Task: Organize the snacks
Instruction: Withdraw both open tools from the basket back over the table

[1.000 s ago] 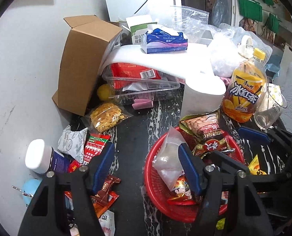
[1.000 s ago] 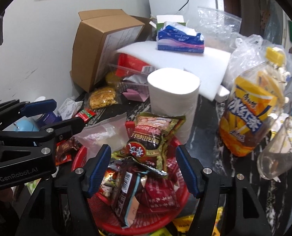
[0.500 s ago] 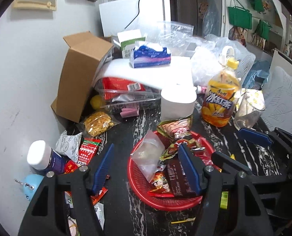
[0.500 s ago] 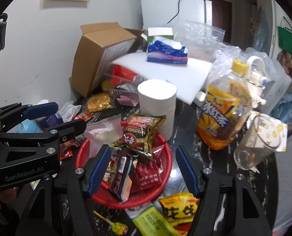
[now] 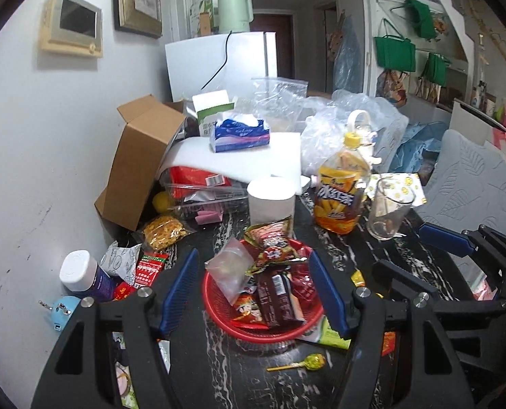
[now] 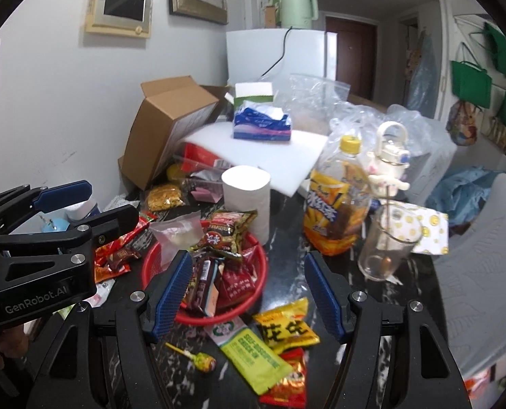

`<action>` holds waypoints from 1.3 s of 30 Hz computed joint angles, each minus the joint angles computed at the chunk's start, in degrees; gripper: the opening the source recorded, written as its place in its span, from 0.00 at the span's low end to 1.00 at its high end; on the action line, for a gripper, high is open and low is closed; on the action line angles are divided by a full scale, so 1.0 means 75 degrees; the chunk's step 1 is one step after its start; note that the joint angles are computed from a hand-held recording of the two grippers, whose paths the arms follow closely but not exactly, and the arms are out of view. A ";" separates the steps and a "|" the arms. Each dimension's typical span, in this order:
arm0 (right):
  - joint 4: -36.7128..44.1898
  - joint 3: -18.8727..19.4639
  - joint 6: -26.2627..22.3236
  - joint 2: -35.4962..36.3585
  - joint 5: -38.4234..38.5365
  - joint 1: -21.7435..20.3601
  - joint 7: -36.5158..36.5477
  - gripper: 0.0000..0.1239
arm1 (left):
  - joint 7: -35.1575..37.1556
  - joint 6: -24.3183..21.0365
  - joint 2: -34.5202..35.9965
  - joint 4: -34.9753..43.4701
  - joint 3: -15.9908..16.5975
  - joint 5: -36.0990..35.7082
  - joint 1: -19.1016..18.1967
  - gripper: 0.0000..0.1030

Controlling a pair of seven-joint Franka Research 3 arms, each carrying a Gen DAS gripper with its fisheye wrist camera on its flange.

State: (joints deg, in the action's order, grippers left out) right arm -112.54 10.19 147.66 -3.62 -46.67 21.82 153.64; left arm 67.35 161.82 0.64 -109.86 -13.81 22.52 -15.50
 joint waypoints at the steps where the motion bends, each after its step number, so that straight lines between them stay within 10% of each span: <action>1: -0.0077 0.0027 -0.0079 -0.0111 -0.0092 0.0012 0.0101 0.55 | 0.0023 0.0078 -0.0110 -0.0128 -0.0014 -0.0028 -0.0013 0.64; 20: -0.1651 0.0848 -0.0834 -0.1509 -0.0172 -0.0320 0.1118 0.56 | 0.0691 0.0576 -0.0778 -0.1531 -0.0139 -0.0936 -0.0335 0.64; 39: -0.2998 0.0916 0.0160 -0.1608 0.0944 -0.0552 0.1166 0.56 | 0.1256 0.0244 -0.0332 -0.2014 -0.0208 -0.1672 -0.0562 0.64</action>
